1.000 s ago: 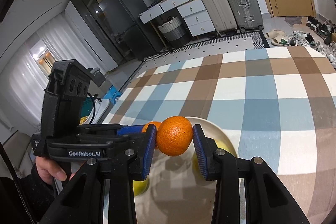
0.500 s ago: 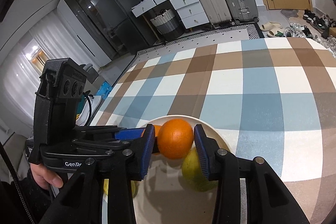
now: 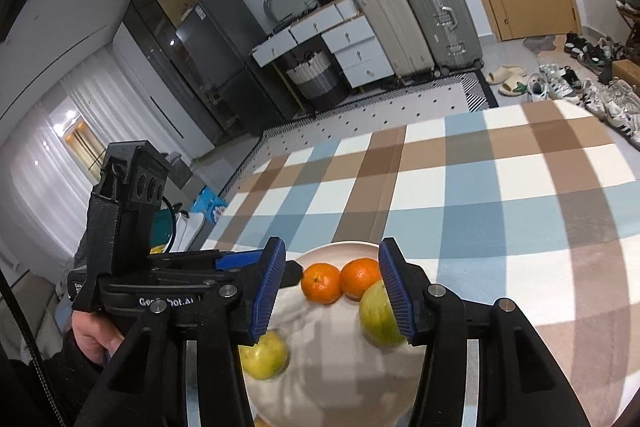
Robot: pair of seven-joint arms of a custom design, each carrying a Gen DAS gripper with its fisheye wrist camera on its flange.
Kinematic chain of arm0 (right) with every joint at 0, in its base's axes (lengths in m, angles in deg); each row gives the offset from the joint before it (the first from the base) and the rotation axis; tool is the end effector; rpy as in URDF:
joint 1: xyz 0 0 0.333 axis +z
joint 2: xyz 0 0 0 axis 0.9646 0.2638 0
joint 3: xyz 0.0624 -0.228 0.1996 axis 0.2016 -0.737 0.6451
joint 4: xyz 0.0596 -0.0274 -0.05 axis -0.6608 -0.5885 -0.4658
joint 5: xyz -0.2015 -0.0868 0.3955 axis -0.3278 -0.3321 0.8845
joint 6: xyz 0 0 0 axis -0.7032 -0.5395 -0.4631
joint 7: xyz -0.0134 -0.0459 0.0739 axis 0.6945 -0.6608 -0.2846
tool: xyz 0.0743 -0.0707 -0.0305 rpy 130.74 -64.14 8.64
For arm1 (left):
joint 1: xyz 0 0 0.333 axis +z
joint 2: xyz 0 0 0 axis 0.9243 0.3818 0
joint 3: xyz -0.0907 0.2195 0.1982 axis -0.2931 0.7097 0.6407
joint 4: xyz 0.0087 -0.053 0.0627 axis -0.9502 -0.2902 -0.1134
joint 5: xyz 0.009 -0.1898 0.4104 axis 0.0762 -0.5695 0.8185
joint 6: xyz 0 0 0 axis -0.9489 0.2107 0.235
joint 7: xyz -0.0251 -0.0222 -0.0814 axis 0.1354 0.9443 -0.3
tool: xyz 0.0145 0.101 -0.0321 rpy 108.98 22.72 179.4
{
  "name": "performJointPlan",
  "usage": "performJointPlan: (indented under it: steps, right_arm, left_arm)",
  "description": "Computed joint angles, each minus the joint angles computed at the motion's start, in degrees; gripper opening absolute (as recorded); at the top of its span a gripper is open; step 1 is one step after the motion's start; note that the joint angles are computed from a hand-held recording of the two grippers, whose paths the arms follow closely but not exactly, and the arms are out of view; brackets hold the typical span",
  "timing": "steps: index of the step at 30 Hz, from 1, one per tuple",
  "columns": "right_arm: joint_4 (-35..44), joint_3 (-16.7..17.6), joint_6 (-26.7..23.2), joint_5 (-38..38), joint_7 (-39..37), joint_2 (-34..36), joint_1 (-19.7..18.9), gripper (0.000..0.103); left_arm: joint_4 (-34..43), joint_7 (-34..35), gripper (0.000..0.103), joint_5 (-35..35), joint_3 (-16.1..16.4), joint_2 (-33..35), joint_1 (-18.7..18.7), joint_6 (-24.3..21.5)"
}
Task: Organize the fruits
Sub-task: 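Raise both grippers back from the plate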
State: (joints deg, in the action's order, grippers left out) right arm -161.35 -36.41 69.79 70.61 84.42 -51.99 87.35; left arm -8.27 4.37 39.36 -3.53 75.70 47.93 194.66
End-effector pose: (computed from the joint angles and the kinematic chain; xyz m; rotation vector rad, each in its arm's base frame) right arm 0.6111 0.1407 0.4509 -1.7967 1.2528 -0.0123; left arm 0.6684 -0.3881 0.4133 -2.0709 1.9968 -0.9695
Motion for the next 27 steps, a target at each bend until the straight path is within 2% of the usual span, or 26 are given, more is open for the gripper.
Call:
performJointPlan:
  steps: [5, 10, 14, 16, 17, 23, 27]
  right_arm:
    - [-4.58, -0.89, 0.83, 1.79, -1.91, -5.77, 0.60, 0.050]
    - [-8.95, -2.28, 2.27, 1.04, -1.96, -11.43, 2.21, 0.050]
    - [-12.13, -3.50, 3.33, 0.00, -1.64, -15.60, 3.71, 0.053]
    - [-13.63, -4.17, 3.88, -0.28, -1.84, -17.56, 4.58, 0.057]
    - [-14.39, -4.48, 4.25, -0.38, -2.03, -18.53, 5.04, 0.062]
    - [-19.30, -6.46, 5.46, -0.78, -3.56, -24.94, 7.91, 0.070]
    - [-22.75, -7.35, 6.66, -1.15, -4.21, -29.51, 9.81, 0.075]
  left_arm:
    - [-5.89, -4.48, 0.050, 3.69, 1.51, -6.12, -1.88, 1.05]
    - [-11.04, -9.67, 0.051, 8.73, 1.70, -11.55, -2.90, 1.69]
    - [-14.59, -16.46, 0.053, 15.77, 1.90, -15.71, -3.93, 1.28]
    - [-16.18, -21.70, 0.053, 21.83, 1.90, -17.99, -4.66, -0.05]
    - [-16.89, -24.16, 0.053, 24.76, 1.56, -19.15, -4.85, -1.24]
    - [-21.07, -33.58, 0.054, 35.25, -2.56, -25.20, -3.87, -4.76]
    - [-23.89, -41.14, 0.066, 42.67, -5.78, -29.69, -3.23, -7.95]
